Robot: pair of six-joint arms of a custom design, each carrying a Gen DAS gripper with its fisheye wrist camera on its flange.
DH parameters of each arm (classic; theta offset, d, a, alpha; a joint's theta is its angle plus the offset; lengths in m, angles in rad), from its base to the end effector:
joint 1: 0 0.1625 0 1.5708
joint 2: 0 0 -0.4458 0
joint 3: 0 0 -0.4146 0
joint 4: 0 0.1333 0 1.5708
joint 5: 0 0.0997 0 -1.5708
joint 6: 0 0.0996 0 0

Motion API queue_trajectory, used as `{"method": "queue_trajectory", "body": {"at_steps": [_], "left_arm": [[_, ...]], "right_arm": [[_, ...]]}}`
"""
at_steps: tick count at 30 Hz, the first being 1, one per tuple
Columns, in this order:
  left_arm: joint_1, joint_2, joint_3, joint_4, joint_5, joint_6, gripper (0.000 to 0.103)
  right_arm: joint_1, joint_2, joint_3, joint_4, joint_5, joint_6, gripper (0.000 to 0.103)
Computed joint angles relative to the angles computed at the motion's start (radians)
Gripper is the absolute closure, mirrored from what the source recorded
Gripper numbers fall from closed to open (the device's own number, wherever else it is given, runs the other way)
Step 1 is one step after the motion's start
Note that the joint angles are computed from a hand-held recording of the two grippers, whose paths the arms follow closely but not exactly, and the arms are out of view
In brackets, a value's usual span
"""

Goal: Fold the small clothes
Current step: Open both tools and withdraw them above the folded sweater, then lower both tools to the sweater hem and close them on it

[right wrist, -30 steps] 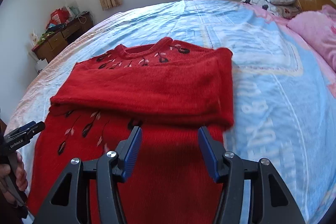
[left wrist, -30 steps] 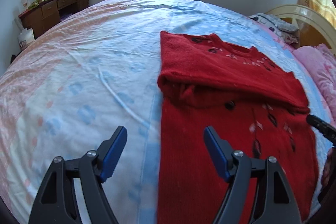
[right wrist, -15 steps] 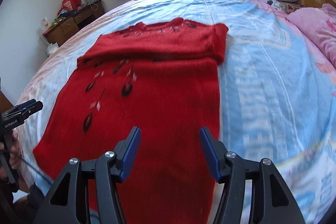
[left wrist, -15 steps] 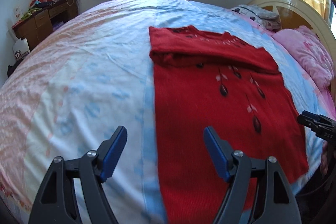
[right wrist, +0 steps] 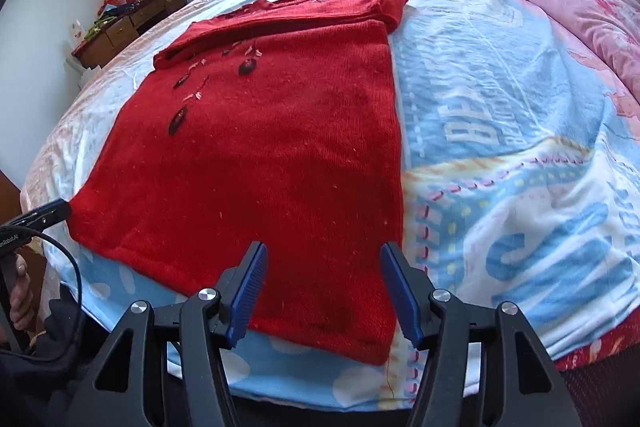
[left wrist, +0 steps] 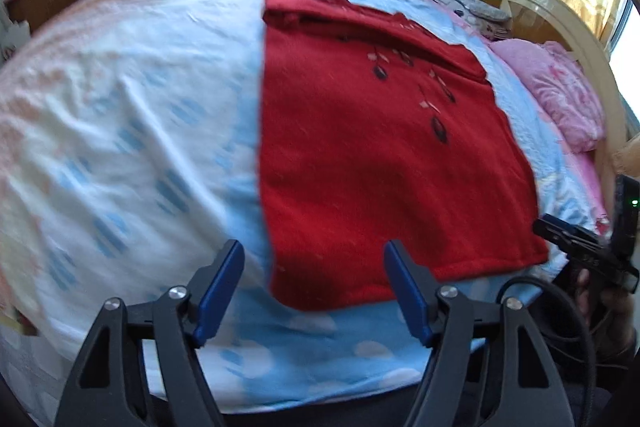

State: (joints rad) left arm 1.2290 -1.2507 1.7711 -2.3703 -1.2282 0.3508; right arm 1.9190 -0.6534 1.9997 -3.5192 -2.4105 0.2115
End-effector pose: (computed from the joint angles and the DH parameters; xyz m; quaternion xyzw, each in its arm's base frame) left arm -0.0513 -0.6416 0.3168 0.3089 0.9259 -0.1363 0.1694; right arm 0.2488 -0.5119 0.0310 -0.0610 -0.8783 0.3678 0.2994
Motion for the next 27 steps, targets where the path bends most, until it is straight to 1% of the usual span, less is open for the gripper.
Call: {"method": "queue_trajectory", "body": {"at_steps": [1,2,3,6,7,8,10,14,16,17,18,20,23,25,27], "left_arm": [[0.001,0.001,0.002,0.011,-0.01,-0.002,0.034],[0.001,0.001,0.005,0.02,-0.013,-0.005,0.04],[0.002,0.001,0.006,0.03,-0.02,-0.004,0.05],[0.002,0.002,0.008,0.047,-0.017,-0.007,0.062],[0.004,0.003,0.007,0.045,-0.014,-0.009,0.069],[0.005,0.005,0.005,0.047,-0.01,-0.007,0.086],[0.007,0.007,0.001,0.052,-0.004,-0.009,0.086],[0.003,-0.005,0.018,0.019,0.005,0.024,0.086],[-0.002,-0.008,0.029,-0.013,0.018,0.036,0.082],[-0.004,-0.01,0.034,-0.031,0.028,0.038,0.076],[-0.004,-0.008,0.033,-0.041,0.03,0.041,0.067],[0.0,-0.006,0.03,-0.051,0.021,0.05,0.062],[0.012,0.007,0.018,-0.045,-0.002,0.056,0.063],[0.024,0.019,0.0,-0.005,-0.028,0.041,0.064],[0.028,0.019,0.002,-0.007,-0.037,0.041,0.065]], "right_arm": [[0.001,0.001,0.002,-0.007,-0.004,0.002,0.043],[0.002,0.001,0.005,-0.012,-0.005,0.005,0.043],[0.002,0.0,0.009,-0.013,-0.004,0.012,0.043],[0.002,-0.004,0.021,-0.017,-0.008,0.021,0.043],[0.001,-0.005,0.026,-0.017,-0.014,0.027,0.043],[0.001,-0.008,0.032,-0.019,-0.016,0.034,0.043],[-0.003,-0.017,0.053,-0.028,-0.011,0.056,0.043],[-0.011,-0.05,0.107,-0.032,0.013,0.107,0.043],[-0.012,-0.056,0.122,-0.043,0.017,0.122,0.043],[-0.012,-0.057,0.126,-0.046,0.014,0.125,0.043],[-0.012,-0.057,0.129,-0.047,0.009,0.129,0.043],[-0.017,-0.057,0.134,-0.059,0.023,0.13,0.043],[-0.028,-0.048,0.136,-0.095,0.067,0.11,0.043],[-0.032,-0.041,0.128,-0.088,0.085,0.104,0.043],[-0.036,-0.031,0.121,-0.091,0.106,0.096,0.043]]}}
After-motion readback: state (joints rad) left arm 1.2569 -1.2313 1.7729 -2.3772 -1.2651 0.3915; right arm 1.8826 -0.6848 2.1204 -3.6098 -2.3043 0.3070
